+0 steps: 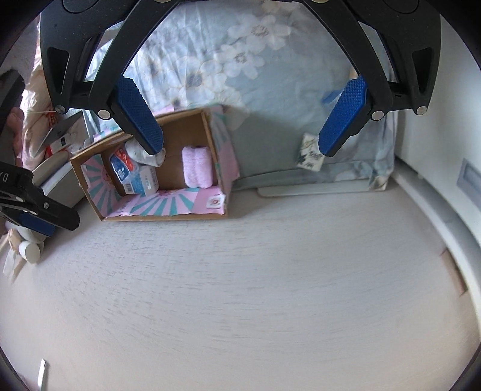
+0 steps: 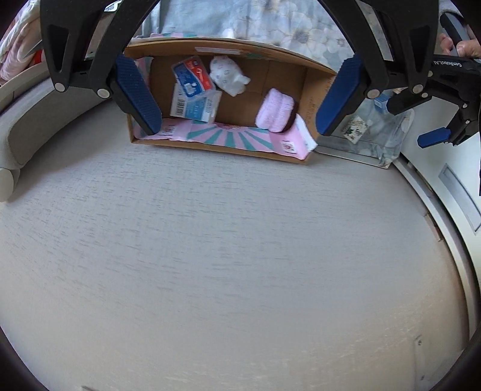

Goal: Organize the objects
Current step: 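Move both tools back toward the blue cube box and black jar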

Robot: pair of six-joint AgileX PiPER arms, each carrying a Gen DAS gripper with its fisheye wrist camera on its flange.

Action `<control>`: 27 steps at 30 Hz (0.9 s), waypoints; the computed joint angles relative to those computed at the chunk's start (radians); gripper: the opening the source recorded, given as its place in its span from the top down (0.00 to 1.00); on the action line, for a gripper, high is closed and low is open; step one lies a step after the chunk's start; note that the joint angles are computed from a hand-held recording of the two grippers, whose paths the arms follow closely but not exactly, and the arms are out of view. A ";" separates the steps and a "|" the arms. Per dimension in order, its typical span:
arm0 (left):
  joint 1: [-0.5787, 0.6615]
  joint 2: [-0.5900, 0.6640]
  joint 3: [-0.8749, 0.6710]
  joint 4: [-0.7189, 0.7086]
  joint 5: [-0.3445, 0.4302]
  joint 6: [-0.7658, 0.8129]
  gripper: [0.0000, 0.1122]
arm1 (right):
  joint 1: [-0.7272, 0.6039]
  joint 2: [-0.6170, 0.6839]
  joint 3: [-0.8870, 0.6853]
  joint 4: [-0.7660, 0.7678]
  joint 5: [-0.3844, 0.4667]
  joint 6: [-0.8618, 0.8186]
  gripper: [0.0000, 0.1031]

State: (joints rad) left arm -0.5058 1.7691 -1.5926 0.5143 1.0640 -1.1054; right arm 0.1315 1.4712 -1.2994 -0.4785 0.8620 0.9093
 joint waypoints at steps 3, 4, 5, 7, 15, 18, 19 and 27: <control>0.003 -0.107 0.127 0.032 -0.071 -0.063 0.08 | 0.033 0.025 -0.047 0.004 -0.007 -0.002 0.01; -0.001 -0.142 0.160 0.051 -0.068 -0.088 0.08 | 0.043 0.036 -0.065 0.004 -0.004 -0.004 0.01; -0.004 -0.169 0.183 0.067 -0.056 -0.103 0.08 | 0.057 0.054 -0.093 0.003 0.003 -0.008 0.01; -0.010 -0.209 0.213 0.092 -0.019 -0.112 0.08 | 0.074 0.083 -0.135 0.015 0.000 -0.026 0.01; -0.027 -0.353 0.355 0.154 0.087 -0.190 0.08 | 0.127 0.215 -0.315 0.082 -0.013 -0.120 0.01; -0.042 -0.421 0.434 0.170 0.115 -0.242 0.08 | 0.141 0.274 -0.396 0.117 -0.012 -0.171 0.01; -0.051 -0.439 0.458 0.173 0.125 -0.259 0.08 | 0.145 0.295 -0.421 0.131 -0.014 -0.189 0.01; -0.119 -0.568 0.655 0.181 0.142 -0.405 0.08 | 0.186 0.513 -0.686 0.201 0.074 -0.226 0.01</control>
State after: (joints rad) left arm -0.6250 1.2013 -0.9375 0.6952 1.2059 -1.5107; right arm 0.3173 1.9844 -1.9853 -0.2772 0.9361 0.6832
